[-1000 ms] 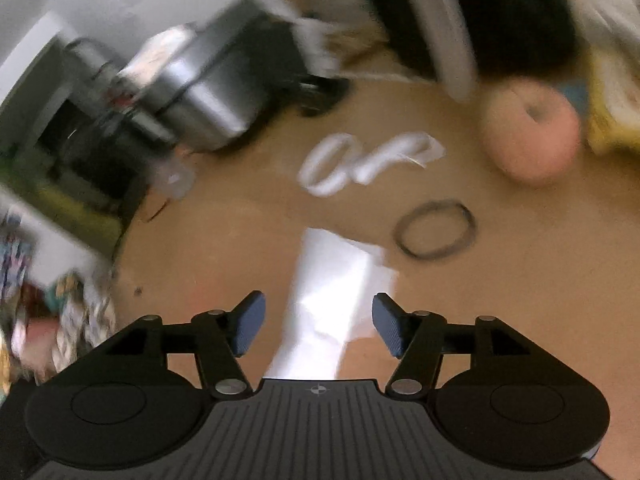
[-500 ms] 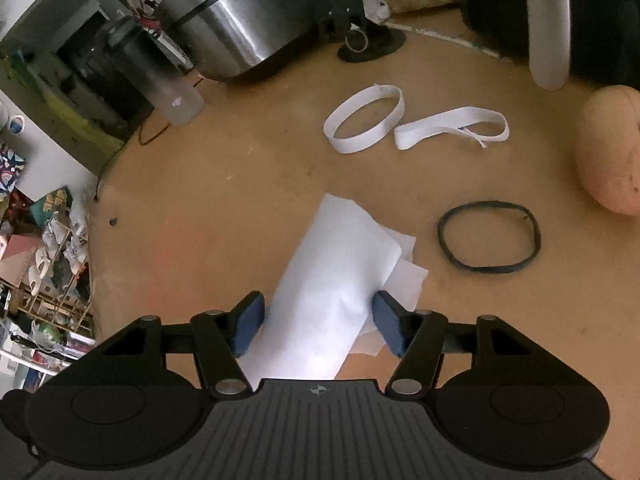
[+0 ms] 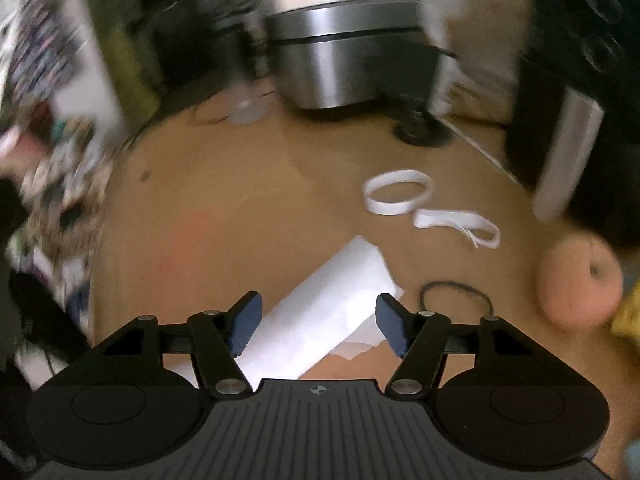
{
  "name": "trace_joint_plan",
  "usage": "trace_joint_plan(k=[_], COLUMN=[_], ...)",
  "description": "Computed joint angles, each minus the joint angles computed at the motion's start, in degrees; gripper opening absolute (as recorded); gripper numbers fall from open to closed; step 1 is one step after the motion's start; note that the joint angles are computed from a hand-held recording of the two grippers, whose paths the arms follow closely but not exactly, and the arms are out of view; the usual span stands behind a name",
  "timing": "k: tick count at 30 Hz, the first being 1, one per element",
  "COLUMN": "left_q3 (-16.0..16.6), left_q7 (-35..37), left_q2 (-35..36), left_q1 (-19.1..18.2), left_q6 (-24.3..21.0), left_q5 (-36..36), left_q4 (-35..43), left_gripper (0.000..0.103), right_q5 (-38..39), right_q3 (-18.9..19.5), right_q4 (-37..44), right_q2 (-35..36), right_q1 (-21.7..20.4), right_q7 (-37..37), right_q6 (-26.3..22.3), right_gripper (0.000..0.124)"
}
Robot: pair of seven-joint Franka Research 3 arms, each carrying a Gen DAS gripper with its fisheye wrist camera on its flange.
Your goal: Fold shopping bag
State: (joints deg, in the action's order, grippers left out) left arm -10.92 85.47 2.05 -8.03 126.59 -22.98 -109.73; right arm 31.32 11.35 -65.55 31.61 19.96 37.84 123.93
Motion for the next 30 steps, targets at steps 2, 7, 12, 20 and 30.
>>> trace_joint_plan(k=[2, 7, 12, 20, 30], left_q3=[0.00, 0.01, -0.16, -0.41, -0.59], left_q7=[0.17, 0.35, 0.27, 0.26, -0.97], left_q2=[0.14, 0.21, 0.56, 1.11, 1.14], left_q1=[0.02, 0.14, 0.05, -0.05, -0.23], left_q6=[-0.29, -0.08, 0.65, 1.18, 0.55], left_q5=[0.10, -0.39, -0.33, -0.33, 1.30], left_q4=[0.24, 0.13, -0.05, -0.11, 0.61], left_gripper=[0.053, 0.053, 0.053, 0.056, 0.051], right_q5=[-0.96, -3.55, -6.41, -9.76, -8.30], right_q3=[0.86, 0.64, -1.01, -1.83, -0.79], right_q4=[3.88, 9.58, 14.44, 21.12, 23.93], right_q2=[1.64, 3.53, 5.36, 9.91, 11.30], right_q1=[-0.36, 0.78, 3.20, 4.33, 3.76], right_q7=[-4.01, -10.22, -6.83, -3.26, -6.32], right_q6=[-5.21, -13.39, -16.88, -19.48, -22.19], right_gripper=[0.062, 0.062, 0.011, 0.000, 0.002])
